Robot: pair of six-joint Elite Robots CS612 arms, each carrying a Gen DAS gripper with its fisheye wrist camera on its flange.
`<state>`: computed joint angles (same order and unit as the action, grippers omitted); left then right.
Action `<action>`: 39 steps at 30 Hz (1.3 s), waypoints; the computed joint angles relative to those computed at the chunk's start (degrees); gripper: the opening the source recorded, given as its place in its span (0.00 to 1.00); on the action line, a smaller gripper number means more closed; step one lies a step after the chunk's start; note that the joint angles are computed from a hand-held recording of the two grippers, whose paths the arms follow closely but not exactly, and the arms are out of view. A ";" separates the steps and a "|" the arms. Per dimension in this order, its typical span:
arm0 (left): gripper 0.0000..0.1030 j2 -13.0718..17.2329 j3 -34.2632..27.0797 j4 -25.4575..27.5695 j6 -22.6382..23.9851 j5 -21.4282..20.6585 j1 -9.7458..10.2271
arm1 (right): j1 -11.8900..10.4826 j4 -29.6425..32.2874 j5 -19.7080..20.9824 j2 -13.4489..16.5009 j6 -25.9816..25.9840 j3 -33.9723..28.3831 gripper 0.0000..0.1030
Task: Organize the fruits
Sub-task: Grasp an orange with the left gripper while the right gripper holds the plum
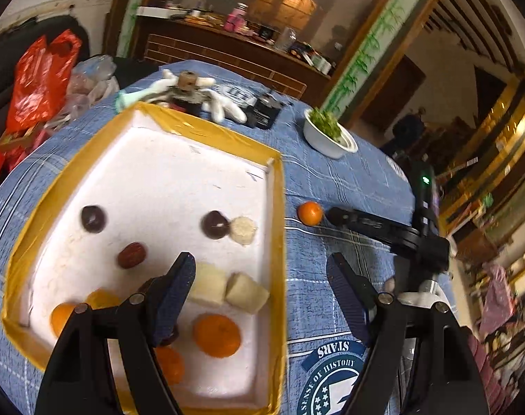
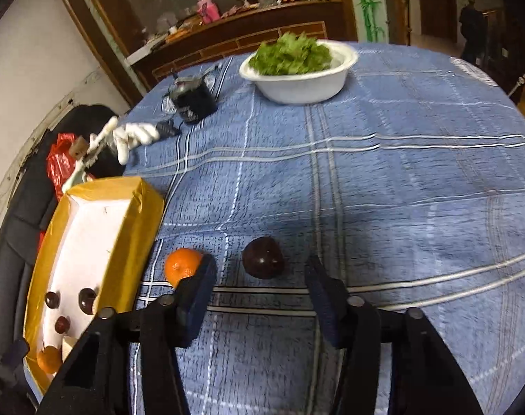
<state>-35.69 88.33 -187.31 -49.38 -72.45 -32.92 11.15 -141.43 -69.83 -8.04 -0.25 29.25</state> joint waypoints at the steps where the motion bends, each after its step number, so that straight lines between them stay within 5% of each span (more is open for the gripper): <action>1: 0.75 0.32 -1.01 1.03 1.36 -0.53 0.04 | 0.07 1.05 0.34 0.51 -0.35 -0.89 0.41; 3: 0.75 0.89 -2.92 3.12 3.99 -0.74 -0.11 | 0.17 -1.18 -0.61 0.25 -0.81 0.16 0.26; 10: 0.75 4.35 -12.52 11.96 13.29 -2.14 -0.37 | -2.30 -8.50 4.25 -2.55 5.12 7.05 0.26; 16: 0.75 10.54 -26.19 26.00 17.89 -0.97 0.19 | -4.51 -18.61 7.79 -8.92 6.61 20.53 0.26; 21: 0.74 15.23 -35.32 37.10 20.18 2.82 0.19 | -5.30 -23.04 10.77 -9.58 7.88 23.60 0.26; 24: 0.65 16.88 -39.10 44.20 19.60 4.17 0.09 | -5.37 -21.60 11.89 -8.98 6.98 22.65 0.26; 25: 0.55 17.17 -39.74 45.62 19.51 4.72 0.00 | -5.40 -21.20 12.29 -8.87 6.66 22.50 0.26; 26: 0.34 17.13 -39.58 45.11 19.54 5.05 -0.07 | -5.40 -21.06 12.42 -8.85 6.41 22.47 0.26; 27: 0.31 17.15 -39.95 46.72 19.16 7.25 -0.34 | -5.39 -21.03 12.43 -8.83 6.21 22.45 0.26; 32: 0.30 14.88 -34.96 40.11 16.26 3.77 0.04 | -5.50 -22.44 12.02 -9.04 6.33 23.05 0.26; 39: 0.30 6.38 -18.32 21.11 9.50 -1.89 0.65 | -4.91 -25.31 10.59 -10.29 4.90 25.46 0.26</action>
